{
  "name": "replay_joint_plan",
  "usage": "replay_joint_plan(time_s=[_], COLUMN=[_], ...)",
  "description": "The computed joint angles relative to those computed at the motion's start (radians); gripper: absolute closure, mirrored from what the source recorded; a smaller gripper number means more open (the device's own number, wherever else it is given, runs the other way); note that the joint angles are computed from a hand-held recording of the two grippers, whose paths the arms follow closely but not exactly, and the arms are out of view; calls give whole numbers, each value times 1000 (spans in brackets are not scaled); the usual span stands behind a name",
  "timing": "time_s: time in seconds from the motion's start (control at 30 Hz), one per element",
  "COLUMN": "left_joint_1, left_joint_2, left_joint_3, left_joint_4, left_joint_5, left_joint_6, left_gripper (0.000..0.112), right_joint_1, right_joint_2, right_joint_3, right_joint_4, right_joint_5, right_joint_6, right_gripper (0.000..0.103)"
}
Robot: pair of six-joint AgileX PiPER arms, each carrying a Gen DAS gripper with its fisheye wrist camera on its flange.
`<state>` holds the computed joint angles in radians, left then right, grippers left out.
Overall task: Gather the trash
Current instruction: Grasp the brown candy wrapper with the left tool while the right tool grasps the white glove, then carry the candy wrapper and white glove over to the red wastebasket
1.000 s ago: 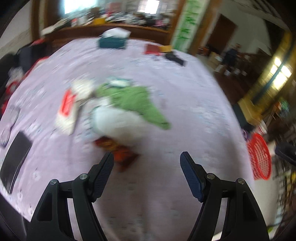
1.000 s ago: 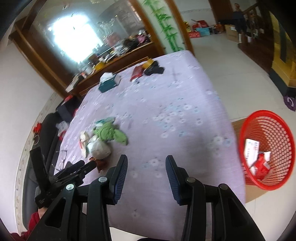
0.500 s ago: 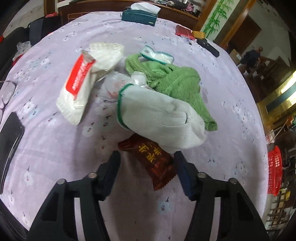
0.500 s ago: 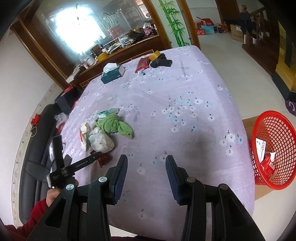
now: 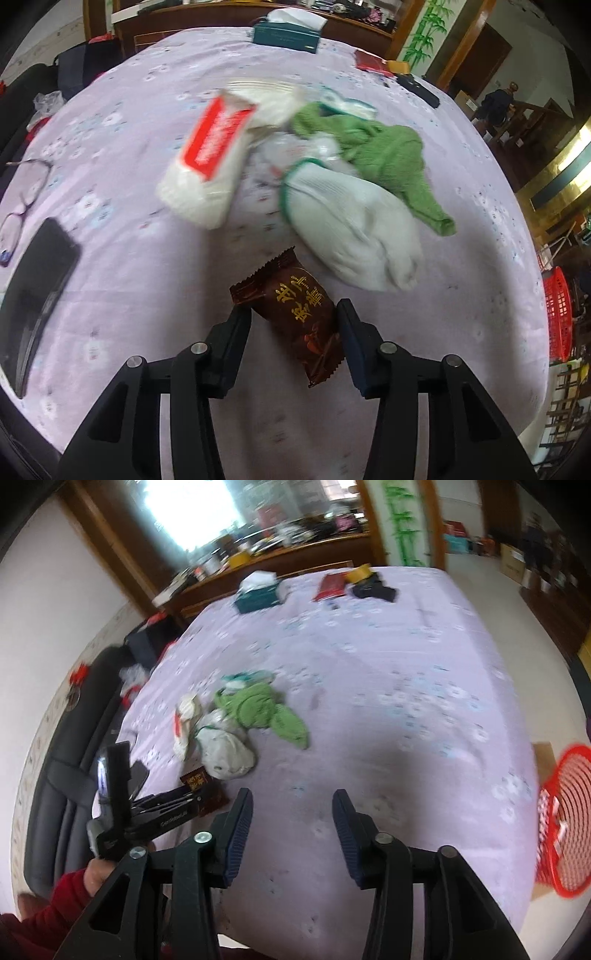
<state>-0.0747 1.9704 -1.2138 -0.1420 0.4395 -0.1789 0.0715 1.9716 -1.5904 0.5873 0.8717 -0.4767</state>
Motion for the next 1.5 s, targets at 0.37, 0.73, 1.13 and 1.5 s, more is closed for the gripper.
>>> replay_joint_plan(time_s=[0.37,0.73,1.13,1.5], left_joint_1=[97,102,-19,-204], left_joint_2=[-83,-90,-111,-96], left_joint_3=[127,146,131,60], left_joint_4=[-35,-46,200,491], left_joint_5=[-38,-59,-97,-55], left_joint_6=[136,189,-92,-396], left_gripper=[66,66,66,66], right_joint_1=[196,277,179,42], right_joint_2=[367,649,261,78], right_joint_3=[-464,-878,-167,112], right_joint_4=[-71,-199,-41,31], right_joint_5=[123,295,-57,-153], right_joint_6=[84,215,115,65], right_gripper=[41,34,80,80])
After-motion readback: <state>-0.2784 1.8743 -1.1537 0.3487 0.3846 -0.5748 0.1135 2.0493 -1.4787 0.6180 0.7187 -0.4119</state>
